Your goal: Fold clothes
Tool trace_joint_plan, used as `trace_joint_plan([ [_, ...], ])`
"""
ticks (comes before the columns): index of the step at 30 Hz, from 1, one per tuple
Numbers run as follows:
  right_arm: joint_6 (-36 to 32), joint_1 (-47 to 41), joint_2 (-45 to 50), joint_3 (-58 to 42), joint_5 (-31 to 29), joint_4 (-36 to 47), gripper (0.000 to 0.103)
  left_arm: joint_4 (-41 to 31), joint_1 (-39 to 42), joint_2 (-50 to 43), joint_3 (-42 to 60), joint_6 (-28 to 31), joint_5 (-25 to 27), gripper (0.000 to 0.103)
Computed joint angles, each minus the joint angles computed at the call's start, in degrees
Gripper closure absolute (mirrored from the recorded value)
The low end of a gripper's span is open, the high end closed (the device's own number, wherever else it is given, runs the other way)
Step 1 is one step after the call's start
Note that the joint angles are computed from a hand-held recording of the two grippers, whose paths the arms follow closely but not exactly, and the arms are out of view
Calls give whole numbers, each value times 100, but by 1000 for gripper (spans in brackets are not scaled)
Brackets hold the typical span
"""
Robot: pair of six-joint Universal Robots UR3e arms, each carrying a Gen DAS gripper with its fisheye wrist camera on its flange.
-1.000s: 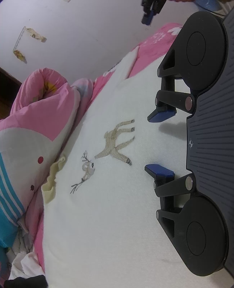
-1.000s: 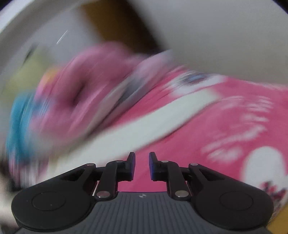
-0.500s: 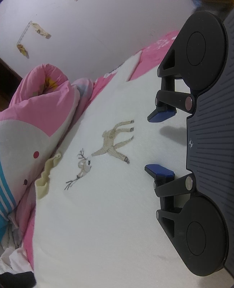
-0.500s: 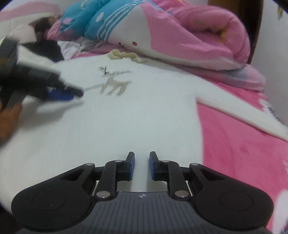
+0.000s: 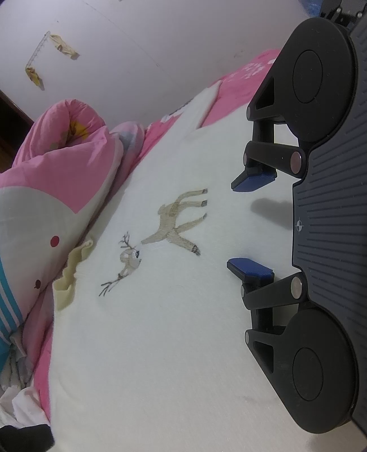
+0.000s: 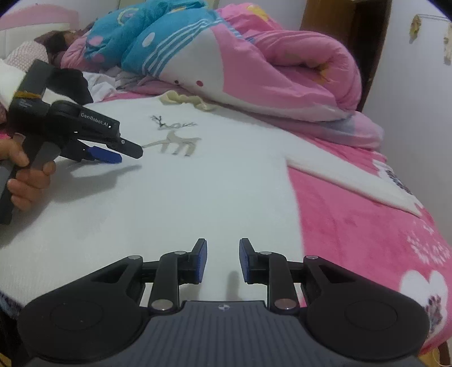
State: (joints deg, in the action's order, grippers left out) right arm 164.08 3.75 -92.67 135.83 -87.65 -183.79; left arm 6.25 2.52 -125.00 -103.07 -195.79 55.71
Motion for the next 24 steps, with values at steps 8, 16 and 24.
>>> trace_joint_plan([
  [8,283,418,915,-608,-246,-145,74,-94,46,23,2,12,-86,51],
  [16,434,348,975,-659,-184,-111,69,-96,17,34,7,60,-29,50],
  [24,519,386,951,-682,-234,-157,68,-97,10,31,14,65,-18,50],
])
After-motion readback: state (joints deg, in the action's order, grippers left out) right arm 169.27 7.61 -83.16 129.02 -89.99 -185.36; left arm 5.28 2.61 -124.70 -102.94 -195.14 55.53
